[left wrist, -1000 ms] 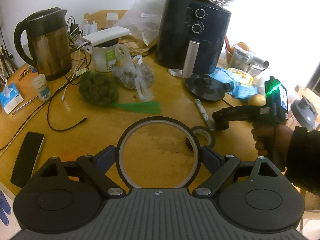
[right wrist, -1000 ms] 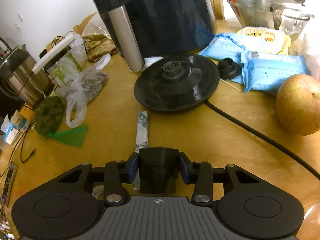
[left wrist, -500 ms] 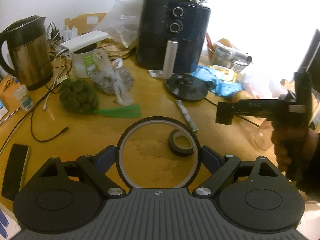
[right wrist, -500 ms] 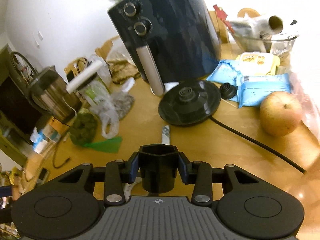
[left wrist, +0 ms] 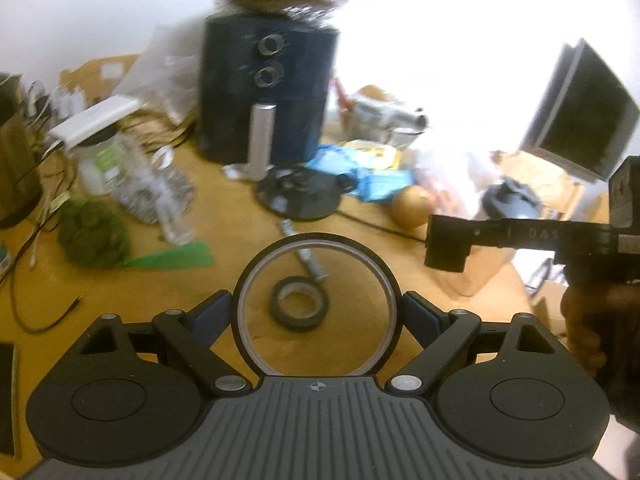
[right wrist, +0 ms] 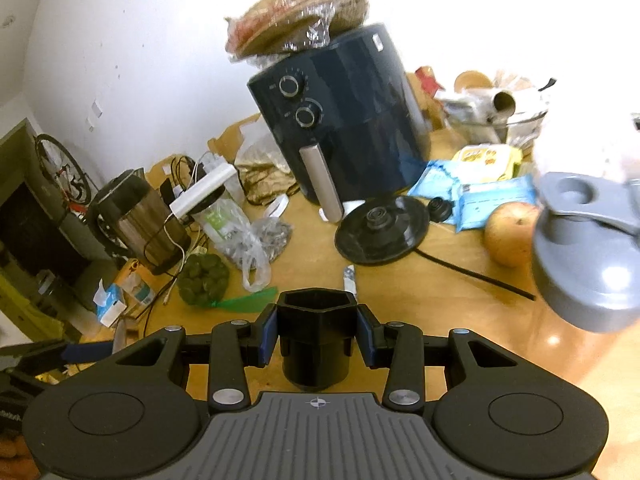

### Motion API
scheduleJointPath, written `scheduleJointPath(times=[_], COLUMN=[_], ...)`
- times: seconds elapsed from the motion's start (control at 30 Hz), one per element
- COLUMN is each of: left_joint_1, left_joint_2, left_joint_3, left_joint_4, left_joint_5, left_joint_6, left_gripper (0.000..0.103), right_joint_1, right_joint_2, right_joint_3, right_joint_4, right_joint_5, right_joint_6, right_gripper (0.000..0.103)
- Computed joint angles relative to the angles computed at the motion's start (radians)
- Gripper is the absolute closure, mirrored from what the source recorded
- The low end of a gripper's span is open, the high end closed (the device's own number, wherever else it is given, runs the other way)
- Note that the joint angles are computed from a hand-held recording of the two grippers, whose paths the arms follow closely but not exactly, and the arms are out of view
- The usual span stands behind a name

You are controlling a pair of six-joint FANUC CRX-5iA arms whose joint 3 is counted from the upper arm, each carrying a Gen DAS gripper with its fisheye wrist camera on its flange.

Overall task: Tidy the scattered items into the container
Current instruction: 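Carry the tape roll and black block toward the cardboard box with both grippers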

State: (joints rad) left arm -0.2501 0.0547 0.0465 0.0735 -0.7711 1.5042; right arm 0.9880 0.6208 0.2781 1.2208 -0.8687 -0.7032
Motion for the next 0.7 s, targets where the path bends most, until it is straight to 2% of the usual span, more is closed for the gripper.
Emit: scheduleJointPath(times=[0.23, 0.43, 0.57, 0.7], left_joint_1=[0.012, 0.025, 0.024, 0.019], left_joint_2=[-0.022, -0.048, -0.068, -0.088], left_joint_3=[-0.055, -0.129, -0.18, -0.203], left_joint_4=[0.138, 0.258, 0.312, 0.316], left_joint_5=[0.069, 0.15, 0.212, 0.243], left_joint_6=[-0.153, -0.248, -0.269, -0.249], left_gripper=[0.012, 0.012, 0.012, 0.012], right_joint_1=[0.069, 0.112, 0.129, 0.133], right_joint_2=[0.0, 0.024, 0.039, 0.05], right_joint_3=[0.03, 0.104, 0.154, 0.192], right_joint_4=[-0.004, -0.026, -0.05, -0.068], right_joint_5=[-0.165, -0.281, -0.311, -0.3], right_joint_6=[-0.047, -0.011, 0.045, 0.115], right_gripper=[0.06, 0.06, 0.06, 0.06])
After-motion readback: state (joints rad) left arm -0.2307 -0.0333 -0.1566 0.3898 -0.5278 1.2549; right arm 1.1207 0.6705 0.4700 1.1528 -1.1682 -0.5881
